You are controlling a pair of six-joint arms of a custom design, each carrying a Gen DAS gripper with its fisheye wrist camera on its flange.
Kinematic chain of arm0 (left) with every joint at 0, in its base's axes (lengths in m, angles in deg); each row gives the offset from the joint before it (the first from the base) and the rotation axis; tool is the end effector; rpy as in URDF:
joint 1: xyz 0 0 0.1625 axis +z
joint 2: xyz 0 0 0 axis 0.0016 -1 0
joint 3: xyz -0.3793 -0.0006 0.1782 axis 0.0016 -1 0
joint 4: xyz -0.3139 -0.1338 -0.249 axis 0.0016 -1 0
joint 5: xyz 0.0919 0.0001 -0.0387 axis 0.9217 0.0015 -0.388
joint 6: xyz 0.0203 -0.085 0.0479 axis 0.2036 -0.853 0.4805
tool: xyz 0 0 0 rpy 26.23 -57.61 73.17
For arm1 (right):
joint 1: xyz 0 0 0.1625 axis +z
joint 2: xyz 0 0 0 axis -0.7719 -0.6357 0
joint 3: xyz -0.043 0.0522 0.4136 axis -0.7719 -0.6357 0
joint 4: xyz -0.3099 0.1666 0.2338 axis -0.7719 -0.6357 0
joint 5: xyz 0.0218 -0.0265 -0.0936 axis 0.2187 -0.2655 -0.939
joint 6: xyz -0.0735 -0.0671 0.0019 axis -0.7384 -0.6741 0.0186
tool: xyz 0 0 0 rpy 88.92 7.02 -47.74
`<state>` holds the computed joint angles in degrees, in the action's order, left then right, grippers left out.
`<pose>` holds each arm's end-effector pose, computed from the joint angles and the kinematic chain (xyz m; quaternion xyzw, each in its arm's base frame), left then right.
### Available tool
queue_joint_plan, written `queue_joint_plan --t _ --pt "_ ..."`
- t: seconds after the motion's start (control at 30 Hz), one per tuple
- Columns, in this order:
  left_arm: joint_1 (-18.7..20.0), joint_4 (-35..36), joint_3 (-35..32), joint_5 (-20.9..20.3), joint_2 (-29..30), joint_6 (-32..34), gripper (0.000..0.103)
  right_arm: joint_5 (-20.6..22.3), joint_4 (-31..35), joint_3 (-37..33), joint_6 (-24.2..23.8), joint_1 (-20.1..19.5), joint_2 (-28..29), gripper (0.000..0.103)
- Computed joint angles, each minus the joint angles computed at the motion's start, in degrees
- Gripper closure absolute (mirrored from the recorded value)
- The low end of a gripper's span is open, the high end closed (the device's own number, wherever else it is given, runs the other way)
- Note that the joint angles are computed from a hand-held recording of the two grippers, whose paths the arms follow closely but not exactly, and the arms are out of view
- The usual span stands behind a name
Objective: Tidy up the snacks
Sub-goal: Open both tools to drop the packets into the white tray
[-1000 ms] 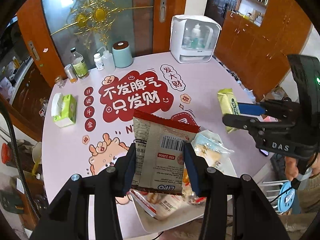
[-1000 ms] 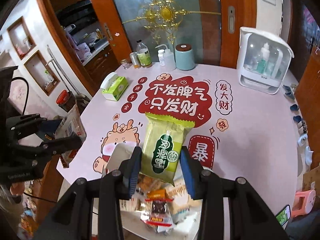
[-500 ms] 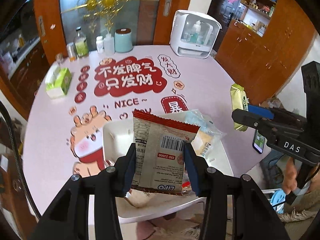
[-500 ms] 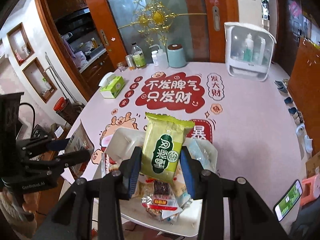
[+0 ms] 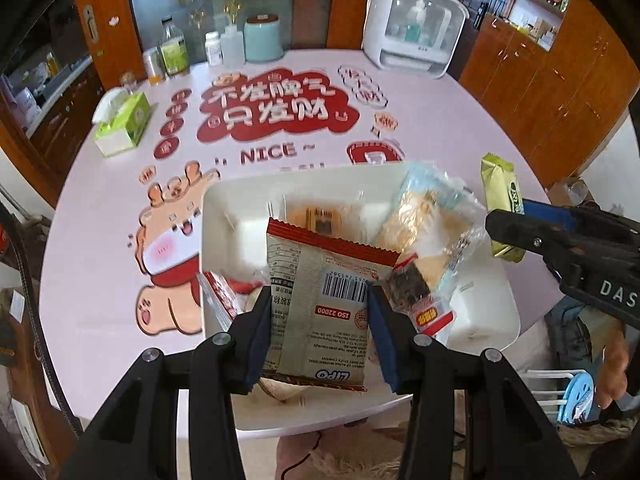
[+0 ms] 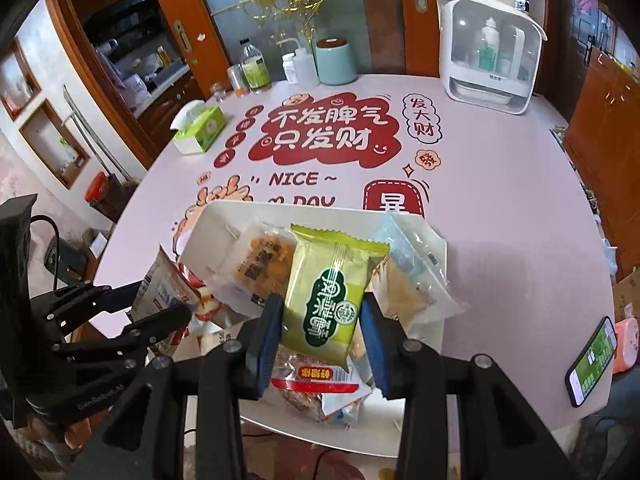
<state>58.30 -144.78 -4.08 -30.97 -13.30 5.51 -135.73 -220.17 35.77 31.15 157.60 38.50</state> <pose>-0.2713 -0.7833 0.2001 0.3829 0.8915 -0.0741 0.2305 0.2739 -0.6930 0.1992 -0.0278 -0.8754 0.3470 0.3355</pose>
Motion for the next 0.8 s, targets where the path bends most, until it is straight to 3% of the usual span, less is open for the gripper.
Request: queue_joint_plan --t 0.37,0.4,0.5,0.6,0.8 --pt "0.34 0.48 -0.42 -0.62 0.47 -0.41 0.056 -2.78 -0.43 -2.61 -1.14 0.57 2.15 0.063" --pt "0.32 0.01 -0.17 -0.55 0.35 -0.51 0.052 -2.77 -0.88 -2.61 -1.46 0.66 2.23 0.062" --pt "0.32 -1.11 0.01 -0.58 0.07 -1.13 0.017 -3.48 -3.8 -3.08 -3.5 1.11 2.91 0.056" --pt "0.4 -2.83 0.26 -1.13 -0.34 -1.57 0.014 -2.94 -7.33 -2.91 -5.22 1.33 3.09 0.05" --pt "0.28 -2.77 -0.42 0.78 -0.03 -3.25 0.01 -2.18 -10.32 -2.57 -6.28 1.52 3.03 0.049"
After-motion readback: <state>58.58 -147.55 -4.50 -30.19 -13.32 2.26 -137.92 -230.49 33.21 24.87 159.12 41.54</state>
